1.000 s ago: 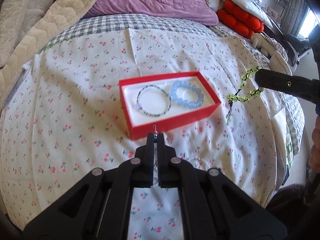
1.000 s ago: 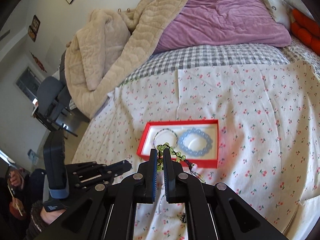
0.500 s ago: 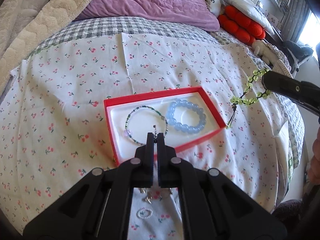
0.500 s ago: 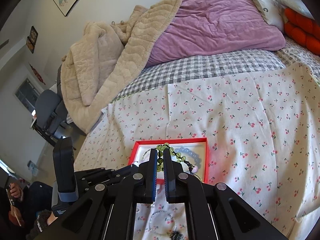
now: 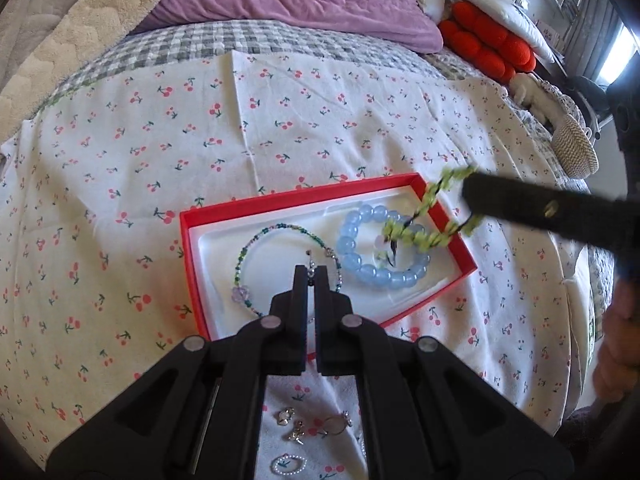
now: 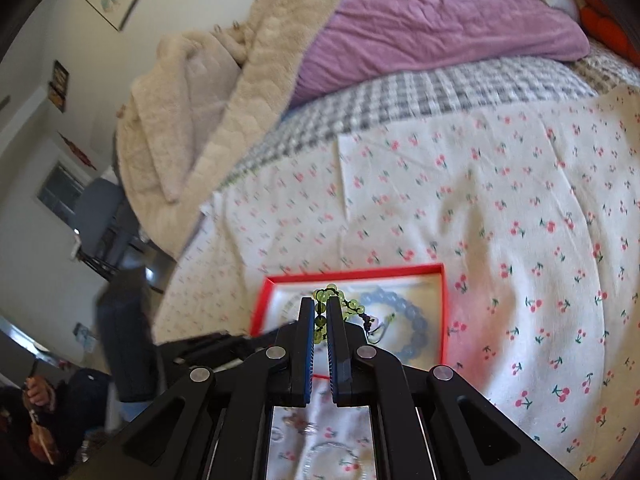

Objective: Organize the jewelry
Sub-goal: 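Carry the green beaded bracelet into the red box and open the right gripper, then open the left gripper and withdraw both grippers from the box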

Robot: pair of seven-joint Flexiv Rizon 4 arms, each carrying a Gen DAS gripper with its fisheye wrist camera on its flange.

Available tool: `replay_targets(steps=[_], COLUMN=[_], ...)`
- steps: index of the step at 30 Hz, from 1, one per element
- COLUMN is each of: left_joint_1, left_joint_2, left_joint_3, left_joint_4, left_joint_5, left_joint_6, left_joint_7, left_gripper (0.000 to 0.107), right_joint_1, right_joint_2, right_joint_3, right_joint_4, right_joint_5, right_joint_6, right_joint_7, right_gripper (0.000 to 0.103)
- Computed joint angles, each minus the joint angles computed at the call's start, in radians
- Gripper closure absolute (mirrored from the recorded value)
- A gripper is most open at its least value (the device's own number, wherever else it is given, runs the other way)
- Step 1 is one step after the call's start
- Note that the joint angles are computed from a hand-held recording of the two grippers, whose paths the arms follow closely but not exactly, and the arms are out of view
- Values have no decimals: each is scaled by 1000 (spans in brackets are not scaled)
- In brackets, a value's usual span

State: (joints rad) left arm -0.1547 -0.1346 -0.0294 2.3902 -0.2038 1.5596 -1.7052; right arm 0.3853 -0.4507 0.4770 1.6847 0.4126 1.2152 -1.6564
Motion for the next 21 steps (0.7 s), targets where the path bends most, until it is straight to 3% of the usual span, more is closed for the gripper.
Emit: replay_targets(steps=[11, 12, 16, 17, 20, 21], left_joint_1=[-25, -28, -39, -40, -36, -35], left_joint_2=[-2, -1, 12, 17, 36, 41], left_joint_3=[55, 62, 84, 87, 85, 86], left_joint_4=[-29, -35, -48, -51, -54, -57], left_joint_5=[108, 126, 197, 217, 258, 277], left_joint_6=[-33, -42, -65, -71, -93, -100], left_joint_7=[-73, -86, -143, -156, -177, -189], left_gripper=[103, 99, 75, 73, 69, 62], right_joint_1=[31, 31, 30, 32, 29, 29], right_joint_2=[-9, -8, -4, -2, 10, 17], right_joint_3=[-47, -49, -56, -60, -58, -57], right_joint_4=[17, 17, 13, 14, 25, 34], right_joint_5=[-82, -87, -98, -104, -103, -101], right_joint_6=[-17, -22, -49, -52, -46, -29], right_joint_7=[82, 92, 128, 135, 140, 140], right_gripper=[92, 84, 82, 77, 42, 40])
